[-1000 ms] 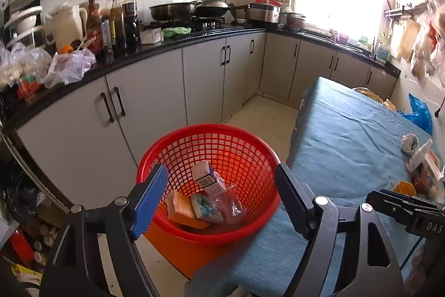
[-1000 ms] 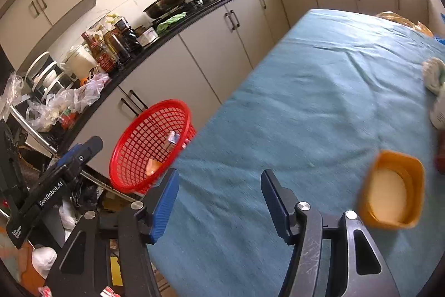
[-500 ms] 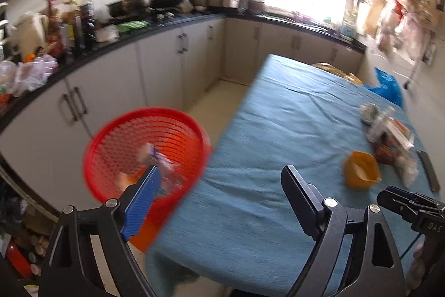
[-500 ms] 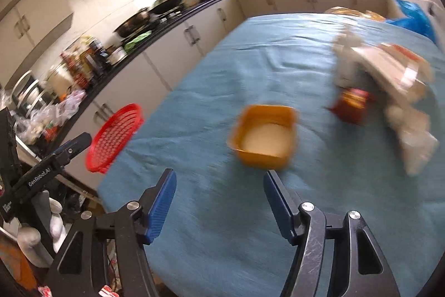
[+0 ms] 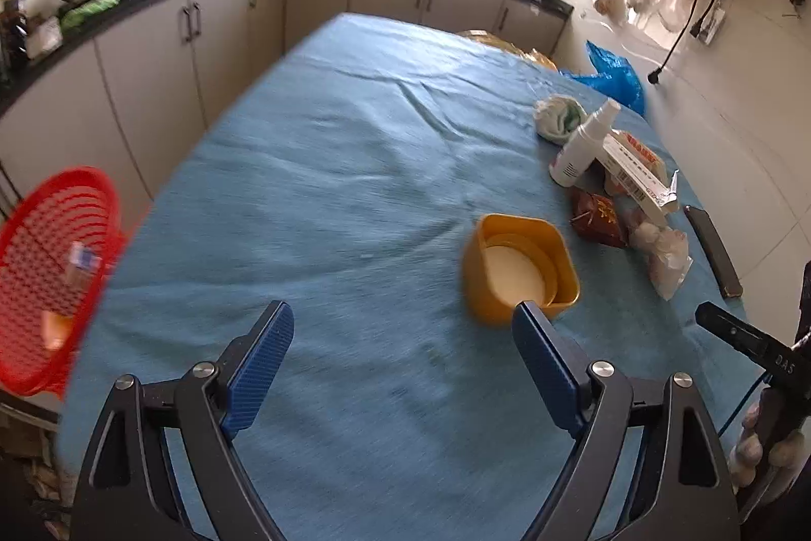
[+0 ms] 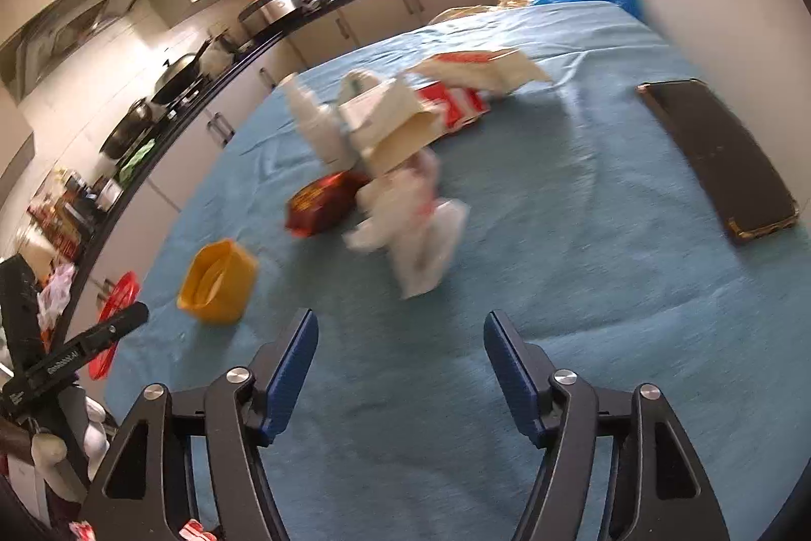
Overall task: Collect trash
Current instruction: 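Move both grippers back to the remaining trash on the table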
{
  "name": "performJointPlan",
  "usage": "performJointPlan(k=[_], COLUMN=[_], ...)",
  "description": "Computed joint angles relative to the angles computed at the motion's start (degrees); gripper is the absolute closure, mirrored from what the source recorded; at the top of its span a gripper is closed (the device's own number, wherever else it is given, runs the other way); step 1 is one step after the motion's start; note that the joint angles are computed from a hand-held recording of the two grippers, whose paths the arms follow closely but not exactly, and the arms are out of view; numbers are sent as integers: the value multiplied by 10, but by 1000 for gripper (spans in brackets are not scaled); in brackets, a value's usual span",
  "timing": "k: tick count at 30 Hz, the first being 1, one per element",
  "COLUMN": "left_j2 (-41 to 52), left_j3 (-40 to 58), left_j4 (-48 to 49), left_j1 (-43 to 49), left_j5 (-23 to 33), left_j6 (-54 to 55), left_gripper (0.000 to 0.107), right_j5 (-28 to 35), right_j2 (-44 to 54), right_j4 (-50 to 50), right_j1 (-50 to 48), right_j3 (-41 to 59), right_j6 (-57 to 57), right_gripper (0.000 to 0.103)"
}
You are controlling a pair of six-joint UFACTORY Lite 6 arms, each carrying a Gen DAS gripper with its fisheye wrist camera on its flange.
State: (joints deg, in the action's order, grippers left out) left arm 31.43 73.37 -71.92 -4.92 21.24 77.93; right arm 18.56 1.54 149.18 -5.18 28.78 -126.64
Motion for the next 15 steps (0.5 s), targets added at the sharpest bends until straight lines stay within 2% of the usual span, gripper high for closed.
performJointPlan(k=[2, 5, 15], left_j2=[30, 57, 154], left_j3=[37, 70, 181], left_j4=[30, 37, 179], left_j1=[-16, -40, -114], left_j5=[13, 9, -44], left_j6=[-49, -62, -203], left_gripper=[20, 20, 20], right_j5=[3, 6, -29], right_j2=[14, 48, 170], right_j4=[-23, -45, 20], right_j1=[-19, -33, -7], right_j3=[11, 42, 176], right_j6=[17, 25, -62], right_gripper=[28, 25, 22])
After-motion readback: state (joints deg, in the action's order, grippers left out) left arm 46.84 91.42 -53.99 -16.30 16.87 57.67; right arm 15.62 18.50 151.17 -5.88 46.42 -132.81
